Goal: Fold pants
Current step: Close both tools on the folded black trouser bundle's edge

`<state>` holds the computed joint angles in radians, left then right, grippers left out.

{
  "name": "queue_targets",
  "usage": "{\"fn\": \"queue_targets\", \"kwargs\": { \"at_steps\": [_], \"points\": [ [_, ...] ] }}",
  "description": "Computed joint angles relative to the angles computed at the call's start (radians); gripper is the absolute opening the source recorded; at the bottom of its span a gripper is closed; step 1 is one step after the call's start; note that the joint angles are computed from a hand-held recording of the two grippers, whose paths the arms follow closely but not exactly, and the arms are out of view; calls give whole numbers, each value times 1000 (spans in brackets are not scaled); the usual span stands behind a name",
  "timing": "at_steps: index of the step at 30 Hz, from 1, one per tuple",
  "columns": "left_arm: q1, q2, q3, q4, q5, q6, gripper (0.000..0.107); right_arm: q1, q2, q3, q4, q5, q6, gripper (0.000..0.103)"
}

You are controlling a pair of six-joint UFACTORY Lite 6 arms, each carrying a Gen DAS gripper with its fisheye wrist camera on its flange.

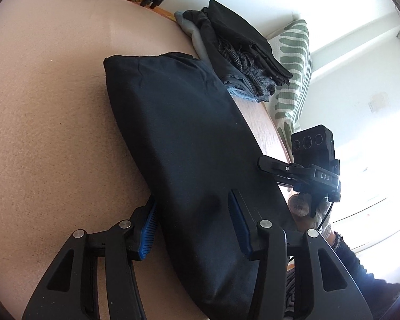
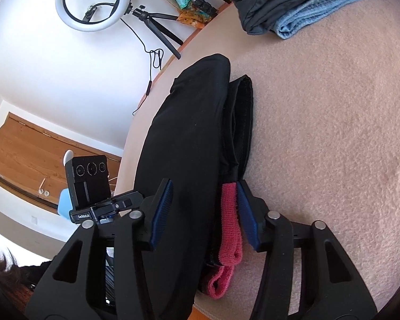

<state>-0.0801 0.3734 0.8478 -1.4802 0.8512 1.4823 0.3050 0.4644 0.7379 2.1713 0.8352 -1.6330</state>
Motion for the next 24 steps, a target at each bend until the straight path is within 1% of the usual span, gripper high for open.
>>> {"fn": "queue_targets", "kwargs": {
  "at_steps": [1,3,5,7,8,10,13,14,15,16,18,20,21,24],
  "points": [
    [4,5,0,-4,2,5,41,-18,10,-3,-16,17,12,37],
    [3,17,5,-16,2,11,39,-29,25,-9,5,44,3,36],
    [-9,16,6,-27,-12,17,35,14,13,1,59,-2,-21,34],
    [-20,8,3,-33,-32,19,32,53,10,15,101,-37,-32,27],
    [-24,5,3,-34,-41,22,32,65,-1,12,120,-48,-46,25],
    [-23,-2,-4,-42,-42,38,30,80,-47,-8,143,-79,-74,18],
    [-34,-5,-4,-49,-58,53,30,99,-85,-17,157,-133,-87,17],
    [-34,3,1,-48,-57,49,30,93,-76,-18,152,-125,-77,18],
    [-29,12,6,-48,-49,46,30,72,-52,-15,129,-92,-39,26],
    [-26,21,12,-46,-43,41,30,48,-19,-4,92,-64,12,30],
    [-25,31,19,-47,-41,35,29,30,12,0,81,-26,26,30],
    [-26,36,21,-56,-40,40,29,56,-5,-4,117,-57,1,33],
    [-27,34,17,-67,-43,47,29,71,-8,-2,130,-69,-11,33],
    [-46,7,-2,-93,-71,84,28,104,-31,-1,173,-123,-36,26]
  ]
}}
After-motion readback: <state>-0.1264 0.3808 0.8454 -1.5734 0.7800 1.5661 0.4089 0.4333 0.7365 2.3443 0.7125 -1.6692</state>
